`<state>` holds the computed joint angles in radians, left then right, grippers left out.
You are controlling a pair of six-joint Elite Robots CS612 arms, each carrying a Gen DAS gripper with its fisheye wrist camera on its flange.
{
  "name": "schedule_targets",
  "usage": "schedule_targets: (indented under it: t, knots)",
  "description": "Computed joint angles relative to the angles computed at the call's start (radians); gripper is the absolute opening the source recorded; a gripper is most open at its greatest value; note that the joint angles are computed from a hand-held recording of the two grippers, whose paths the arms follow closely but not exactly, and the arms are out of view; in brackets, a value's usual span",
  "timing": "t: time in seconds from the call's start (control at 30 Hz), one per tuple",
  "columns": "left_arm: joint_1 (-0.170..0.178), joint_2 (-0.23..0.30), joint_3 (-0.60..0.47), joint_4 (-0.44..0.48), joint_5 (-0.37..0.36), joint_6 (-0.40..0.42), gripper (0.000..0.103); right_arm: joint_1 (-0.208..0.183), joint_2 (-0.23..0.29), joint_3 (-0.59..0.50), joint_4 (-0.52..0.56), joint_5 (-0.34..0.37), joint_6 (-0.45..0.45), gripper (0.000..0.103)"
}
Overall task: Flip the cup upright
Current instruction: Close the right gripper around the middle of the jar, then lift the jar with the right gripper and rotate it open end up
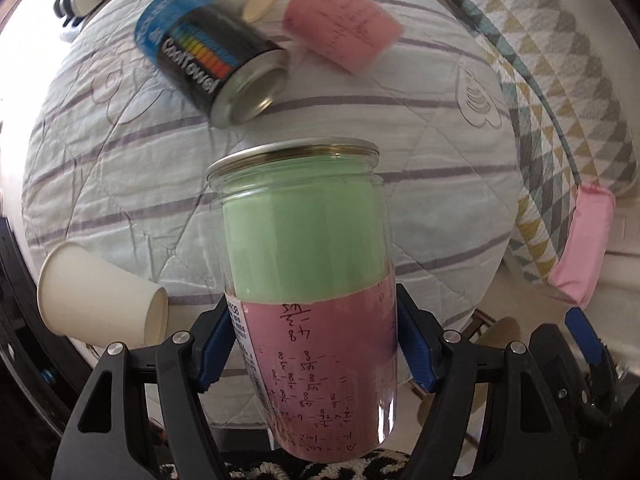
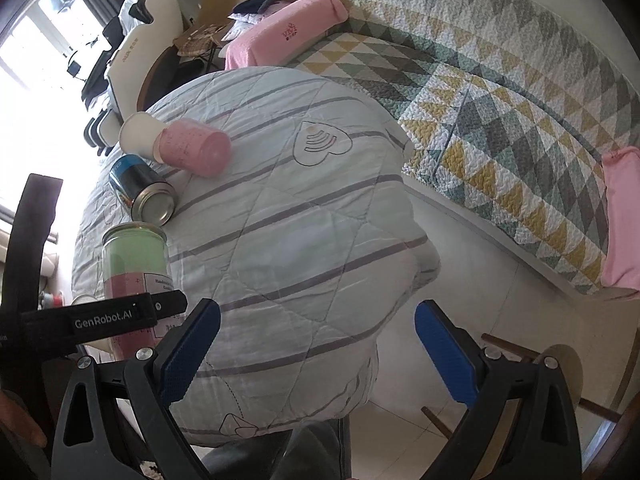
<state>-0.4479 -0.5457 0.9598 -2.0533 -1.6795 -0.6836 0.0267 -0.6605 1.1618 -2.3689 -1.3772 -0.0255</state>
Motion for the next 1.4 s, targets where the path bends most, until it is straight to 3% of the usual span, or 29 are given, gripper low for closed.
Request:
schedule_targets:
  t: [0.17, 0.4, 0.47, 0.57, 0.87, 1.03, 1.23, 1.4]
  knots:
    - [-0.020, 0.033, -0.064, 0.057, 0.034, 0.144, 0.073, -0.013, -0.011, 0.035, -0.020, 0.000, 0.071, 0.099]
    - [-0.046, 0.090, -0.145, 0.146, 0.078, 0.232, 0.075, -0.020, -0.021, 0.071, -0.060, -0.025, 0.147, 0.099]
    - [-0.053, 0.112, -0.178, 0.168, 0.088, 0.235, 0.093, -0.022, -0.022, 0.076, -0.060, -0.031, 0.161, 0.099]
    - [-0.064, 0.103, -0.162, 0.147, 0.157, 0.244, 0.095, -0.025, -0.026, 0.083, -0.061, -0.037, 0.183, 0.099]
    - [-0.050, 0.018, -0.047, 0.040, 0.166, 0.252, 0.096, -0.024, -0.040, 0.096, -0.092, -0.047, 0.201, 0.099]
    - [-0.041, -0.041, 0.028, -0.028, 0.255, 0.248, 0.096, -0.012, -0.034, 0.069, -0.078, -0.031, 0.173, 0.099]
    - [-0.022, -0.088, 0.101, -0.066, 0.314, 0.183, 0.096, 0.017, -0.012, 0.021, -0.040, 0.007, 0.110, 0.099]
    - [-0.001, -0.113, 0.152, -0.097, 0.294, 0.160, 0.096, 0.042, 0.013, -0.025, -0.001, 0.028, 0.075, 0.099]
